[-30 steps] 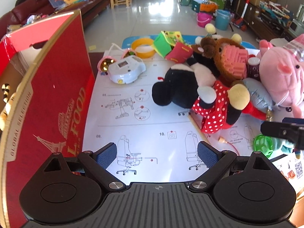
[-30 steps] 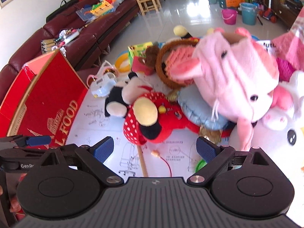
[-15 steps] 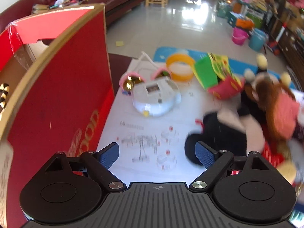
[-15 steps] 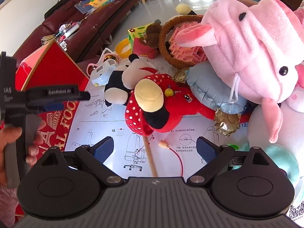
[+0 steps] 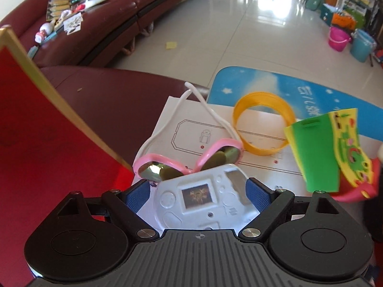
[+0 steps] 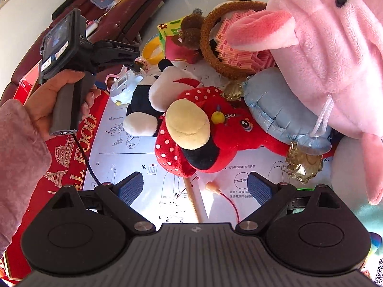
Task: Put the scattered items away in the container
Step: 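Reach the left tool down toward the white screen toy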
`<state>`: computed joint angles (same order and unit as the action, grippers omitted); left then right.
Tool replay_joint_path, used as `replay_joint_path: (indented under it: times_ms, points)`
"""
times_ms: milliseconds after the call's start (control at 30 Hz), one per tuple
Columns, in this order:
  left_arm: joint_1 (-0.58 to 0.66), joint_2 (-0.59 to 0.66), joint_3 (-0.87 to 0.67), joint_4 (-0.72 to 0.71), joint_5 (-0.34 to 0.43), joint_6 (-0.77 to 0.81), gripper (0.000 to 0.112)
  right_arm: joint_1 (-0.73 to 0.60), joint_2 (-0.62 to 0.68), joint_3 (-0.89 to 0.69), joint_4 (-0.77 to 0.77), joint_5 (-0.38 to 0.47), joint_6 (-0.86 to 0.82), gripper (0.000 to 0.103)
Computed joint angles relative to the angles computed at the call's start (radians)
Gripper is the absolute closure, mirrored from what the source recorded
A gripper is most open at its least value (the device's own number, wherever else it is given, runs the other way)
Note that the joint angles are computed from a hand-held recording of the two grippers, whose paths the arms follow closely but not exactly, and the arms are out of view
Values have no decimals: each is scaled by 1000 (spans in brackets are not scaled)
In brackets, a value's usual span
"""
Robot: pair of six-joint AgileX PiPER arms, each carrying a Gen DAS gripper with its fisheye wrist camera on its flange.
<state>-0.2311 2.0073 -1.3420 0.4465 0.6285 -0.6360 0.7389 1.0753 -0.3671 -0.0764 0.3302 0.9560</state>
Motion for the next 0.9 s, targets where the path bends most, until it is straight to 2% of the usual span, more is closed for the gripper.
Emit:
replay_joint_path:
  times_ms: [100, 167, 233, 300, 367, 433, 567, 700, 900]
  points:
    - [7, 48, -38, -14, 4, 2, 18, -41, 14, -4, 115, -8, -130, 8]
    - [23, 58, -45, -106, 1, 68, 22, -49, 22, -7, 150, -10, -168, 8]
    - [18, 47, -19, -122, -5, 84, 26, -54, 30, -10, 179, -12, -201, 8]
    - [16, 15, 35, -139, -28, 105, 26, -52, 29, -14, 180, -6, -200, 8]
    - [41, -14, 81, -249, -30, 197, 26, -44, 20, -17, 161, 2, -172, 8]
    - [72, -54, 150, -379, -35, 297, 26, -21, 11, -25, 114, 18, -111, 8]
    - [69, -192, 347, -360, -90, 322, 26, 55, 6, -63, -3, 55, 38, 8]
    - [144, -327, 534, -508, -119, 504, 27, 183, -12, -71, -203, 95, 289, 8]
    - [153, -547, 800, -581, -151, 674, 26, 339, -13, -86, -387, 165, 537, 8]
